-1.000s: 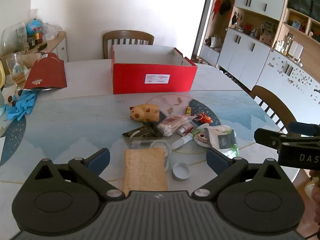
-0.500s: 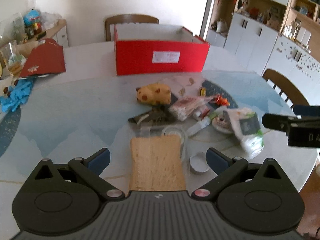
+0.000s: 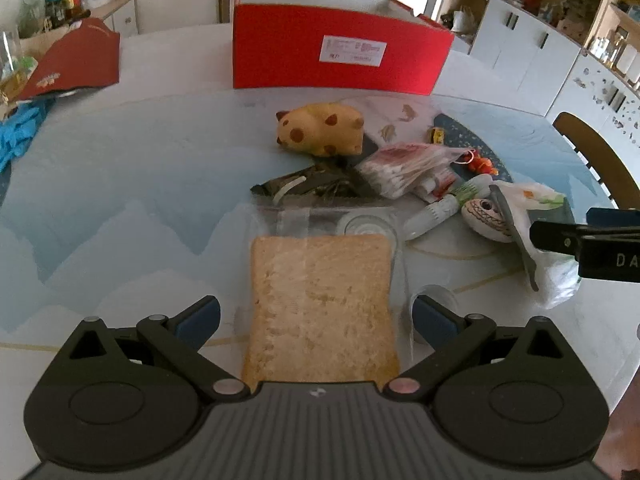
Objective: Organize objects
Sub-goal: 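Grasp the bagged bread slice with the left tool while the right tool grasps the white plastic bag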
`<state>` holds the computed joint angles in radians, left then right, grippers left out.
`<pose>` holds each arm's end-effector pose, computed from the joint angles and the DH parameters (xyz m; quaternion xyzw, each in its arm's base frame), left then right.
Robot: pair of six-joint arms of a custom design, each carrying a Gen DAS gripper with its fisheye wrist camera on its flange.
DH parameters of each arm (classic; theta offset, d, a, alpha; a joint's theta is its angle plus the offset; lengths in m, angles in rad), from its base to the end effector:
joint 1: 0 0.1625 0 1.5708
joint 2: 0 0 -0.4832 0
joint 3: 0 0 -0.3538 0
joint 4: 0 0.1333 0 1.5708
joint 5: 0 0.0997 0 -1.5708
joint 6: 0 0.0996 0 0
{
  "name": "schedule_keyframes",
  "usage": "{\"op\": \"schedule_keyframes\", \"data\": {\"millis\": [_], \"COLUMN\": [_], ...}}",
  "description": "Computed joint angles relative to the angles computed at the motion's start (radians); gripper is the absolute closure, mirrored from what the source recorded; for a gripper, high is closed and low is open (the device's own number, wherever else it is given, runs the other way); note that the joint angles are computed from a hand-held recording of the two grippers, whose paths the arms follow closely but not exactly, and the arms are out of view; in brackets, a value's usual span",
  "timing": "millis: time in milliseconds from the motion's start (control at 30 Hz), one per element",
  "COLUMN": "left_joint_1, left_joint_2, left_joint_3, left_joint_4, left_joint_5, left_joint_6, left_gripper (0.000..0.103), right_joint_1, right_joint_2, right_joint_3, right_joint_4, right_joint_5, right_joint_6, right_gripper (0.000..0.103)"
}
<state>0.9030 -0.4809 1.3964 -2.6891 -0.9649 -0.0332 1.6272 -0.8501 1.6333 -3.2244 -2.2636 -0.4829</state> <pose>-0.3203 -0.7130 0.0454 0.2676 0.9116 -0.1927 0.2456 0.1086 -0.6874 0.3028 0.0892 -0.8602 0.3224 0.3848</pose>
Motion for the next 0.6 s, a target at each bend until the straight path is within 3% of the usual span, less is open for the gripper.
{"op": "schedule_keyframes", "data": {"millis": [200, 300, 367, 467, 533, 600], "left_joint_1": [0.005, 0.010, 0.010, 0.010, 0.008, 0.003], "left_joint_2": [0.007, 0.004, 0.001, -0.001, -0.002, -0.003], "left_joint_3": [-0.012, -0.020, -0.018, -0.017, -0.016, -0.010], "left_joint_4": [0.013, 0.031, 0.028, 0.024, 0.021, 0.012], "left_joint_5": [-0.014, -0.032, -0.035, -0.037, -0.034, -0.024], "left_joint_6": [-0.013, -0.036, -0.045, -0.050, -0.044, -0.029], "left_gripper": [0.004, 0.010, 0.025, 0.030, 0.031, 0.031], "right_joint_1": [-0.015, -0.022, -0.024, -0.027, -0.027, -0.025], "right_joint_2": [-0.012, -0.019, -0.024, -0.030, -0.034, -0.037], "right_joint_3": [-0.014, -0.024, -0.024, -0.024, -0.022, -0.018], "right_joint_4": [0.070, 0.103, 0.111, 0.119, 0.120, 0.105], "right_joint_5": [0.034, 0.056, 0.071, 0.088, 0.091, 0.091], "right_joint_6": [0.015, 0.034, 0.034, 0.030, 0.029, 0.018], "right_gripper": [0.030, 0.046, 0.056, 0.069, 0.084, 0.090]}}
